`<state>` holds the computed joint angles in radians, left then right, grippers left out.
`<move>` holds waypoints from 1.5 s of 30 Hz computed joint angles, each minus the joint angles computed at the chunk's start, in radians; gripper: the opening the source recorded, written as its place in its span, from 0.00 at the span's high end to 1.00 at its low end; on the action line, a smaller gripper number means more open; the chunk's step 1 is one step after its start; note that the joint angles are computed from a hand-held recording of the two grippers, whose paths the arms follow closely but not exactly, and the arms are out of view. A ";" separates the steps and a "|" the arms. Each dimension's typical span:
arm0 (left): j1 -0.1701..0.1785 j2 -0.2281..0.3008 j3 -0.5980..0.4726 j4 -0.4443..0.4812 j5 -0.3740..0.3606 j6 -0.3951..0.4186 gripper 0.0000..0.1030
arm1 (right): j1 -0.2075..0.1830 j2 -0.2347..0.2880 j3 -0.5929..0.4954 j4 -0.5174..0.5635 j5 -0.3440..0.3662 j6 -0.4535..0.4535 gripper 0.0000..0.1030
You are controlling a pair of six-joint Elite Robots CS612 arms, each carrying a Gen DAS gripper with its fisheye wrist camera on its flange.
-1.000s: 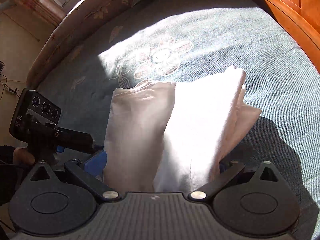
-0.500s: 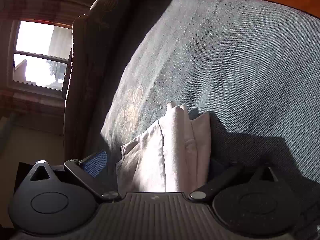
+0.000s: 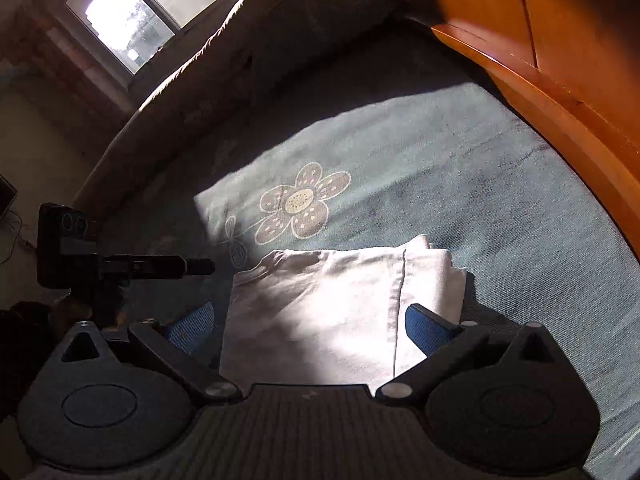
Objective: Fold clothes
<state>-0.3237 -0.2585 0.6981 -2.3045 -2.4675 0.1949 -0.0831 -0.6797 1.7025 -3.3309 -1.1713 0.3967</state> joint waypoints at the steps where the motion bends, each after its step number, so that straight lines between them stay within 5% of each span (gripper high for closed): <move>1: -0.004 0.002 -0.005 0.047 0.022 0.002 0.03 | 0.011 0.001 0.002 0.040 -0.006 -0.027 0.00; 6: -0.020 0.016 -0.044 0.183 0.094 0.045 0.04 | 0.013 0.040 0.005 0.054 -0.085 0.049 0.08; 10: -0.032 0.017 -0.094 0.251 0.063 0.163 0.04 | 0.033 -0.006 0.047 0.006 -0.160 0.108 0.07; 17: -0.094 0.072 -0.254 0.517 -0.005 0.487 0.03 | 0.085 -0.029 0.120 -0.037 -0.265 0.141 0.07; 19: -0.120 0.080 -0.255 0.491 0.022 0.547 0.03 | 0.079 -0.008 0.136 -0.085 -0.274 0.209 0.08; 23: -0.159 0.113 -0.273 0.350 0.172 0.455 0.04 | 0.094 -0.001 0.151 -0.144 -0.323 0.258 0.09; 26: -0.157 0.129 -0.312 0.381 0.153 0.438 0.03 | 0.117 -0.028 0.165 -0.111 -0.388 0.297 0.09; 30: -0.138 0.073 -0.237 0.359 0.148 0.508 0.03 | 0.136 -0.051 0.193 -0.089 -0.443 0.293 0.06; 33: -0.115 0.008 -0.118 0.244 0.183 0.506 0.03 | 0.129 -0.058 0.204 -0.052 -0.448 0.328 0.07; 38: -0.083 -0.099 0.132 -0.090 0.355 0.493 0.03 | 0.169 -0.067 0.155 -0.004 -0.465 0.158 0.07; 42: -0.070 -0.135 0.245 -0.229 0.431 0.520 0.03 | 0.230 -0.037 0.077 0.122 -0.478 0.037 0.07; 45: -0.065 -0.132 0.263 -0.213 0.432 0.562 0.03 | 0.276 -0.012 0.030 0.227 -0.518 -0.025 0.06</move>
<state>-0.3886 -0.3903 0.9613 -2.5179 -2.0352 0.7564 0.1934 -0.6913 1.7328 -3.1043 -1.6895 0.3719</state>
